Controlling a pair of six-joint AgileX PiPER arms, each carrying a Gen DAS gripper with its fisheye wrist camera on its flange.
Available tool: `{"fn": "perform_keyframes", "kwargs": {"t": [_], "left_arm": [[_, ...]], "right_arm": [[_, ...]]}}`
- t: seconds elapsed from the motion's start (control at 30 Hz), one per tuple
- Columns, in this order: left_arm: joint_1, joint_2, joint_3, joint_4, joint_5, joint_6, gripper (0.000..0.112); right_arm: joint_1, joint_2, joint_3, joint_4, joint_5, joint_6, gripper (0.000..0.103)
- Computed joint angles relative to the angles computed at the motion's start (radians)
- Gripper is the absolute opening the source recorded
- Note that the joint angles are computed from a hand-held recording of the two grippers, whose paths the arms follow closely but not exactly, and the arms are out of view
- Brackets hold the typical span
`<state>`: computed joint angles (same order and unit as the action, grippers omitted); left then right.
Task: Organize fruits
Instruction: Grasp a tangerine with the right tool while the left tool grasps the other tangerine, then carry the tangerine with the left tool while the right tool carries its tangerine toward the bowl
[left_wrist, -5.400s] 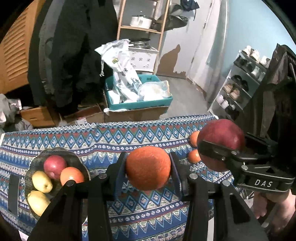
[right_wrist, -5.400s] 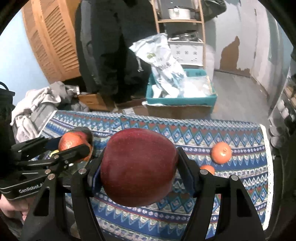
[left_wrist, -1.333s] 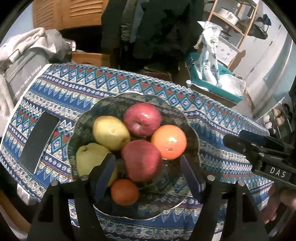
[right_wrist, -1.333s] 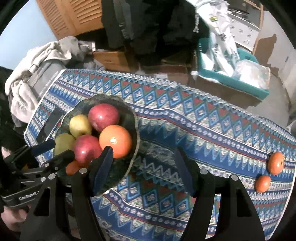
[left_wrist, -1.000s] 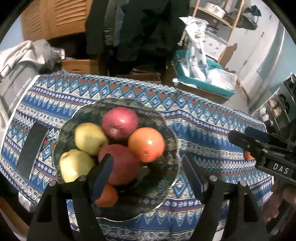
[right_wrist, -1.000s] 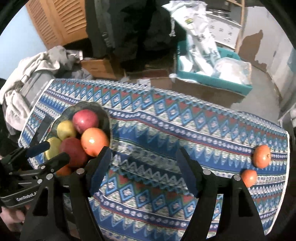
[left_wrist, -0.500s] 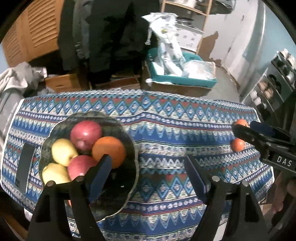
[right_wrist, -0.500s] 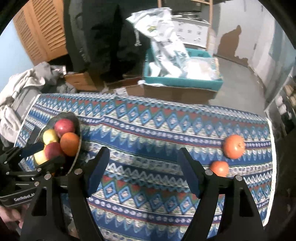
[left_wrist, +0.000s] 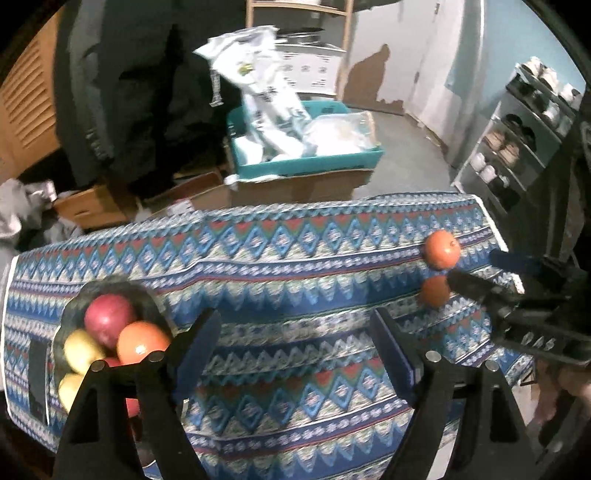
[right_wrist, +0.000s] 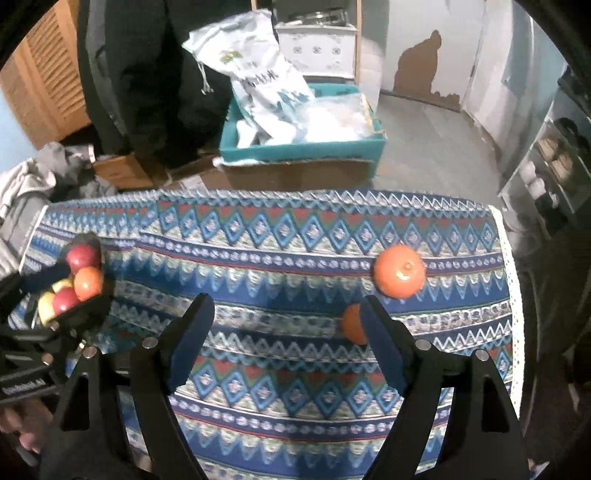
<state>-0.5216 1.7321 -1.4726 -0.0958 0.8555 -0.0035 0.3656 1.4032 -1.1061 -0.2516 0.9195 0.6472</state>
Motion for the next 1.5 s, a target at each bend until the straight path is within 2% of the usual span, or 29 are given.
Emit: {"fn": "perform_keyframes", "kwargs": {"t": [0.17, 0.3, 0.47, 0.7, 0.97, 1.07, 1.2, 1.23, 1.3, 1.5], "left_arm": [[-0.056, 0.073, -0.113, 0.022, 0.027, -0.011, 0.086], [-0.096, 0.184, -0.258, 0.023, 0.097, -0.002, 0.087], [-0.134, 0.301, -0.411, 0.037, 0.167, 0.031, 0.087], [-0.161, 0.467, -0.637, 0.064, 0.246, 0.11, 0.087], [-0.162, 0.614, -0.781, 0.014, 0.298, 0.144, 0.087], [-0.174, 0.623, -0.752, 0.024, 0.274, 0.161, 0.087], [-0.171, 0.651, -0.757, 0.024, 0.286, 0.161, 0.087], [-0.168, 0.658, -0.766, 0.018, 0.292, 0.159, 0.087], [-0.165, 0.669, -0.779, 0.014, 0.3, 0.152, 0.087], [-0.162, 0.695, -0.845, -0.025, 0.334, 0.139, 0.087]], "right_arm": [[-0.129, 0.004, 0.015, 0.088, -0.013, -0.161, 0.081], [-0.23, 0.026, 0.001, 0.134, 0.001, -0.293, 0.081], [-0.356, 0.098, -0.037, 0.189, -0.001, -0.455, 0.081], [-0.475, 0.221, -0.074, 0.26, -0.015, -0.579, 0.081], [-0.524, 0.345, -0.08, 0.287, -0.069, -0.629, 0.081], [-0.527, 0.372, -0.066, 0.298, -0.092, -0.645, 0.081], [-0.526, 0.396, -0.063, 0.306, -0.117, -0.66, 0.081], [-0.528, 0.405, -0.066, 0.315, -0.118, -0.668, 0.079], [-0.529, 0.418, -0.071, 0.344, -0.12, -0.691, 0.068], [-0.505, 0.424, -0.082, 0.311, -0.117, -0.654, 0.066]]}}
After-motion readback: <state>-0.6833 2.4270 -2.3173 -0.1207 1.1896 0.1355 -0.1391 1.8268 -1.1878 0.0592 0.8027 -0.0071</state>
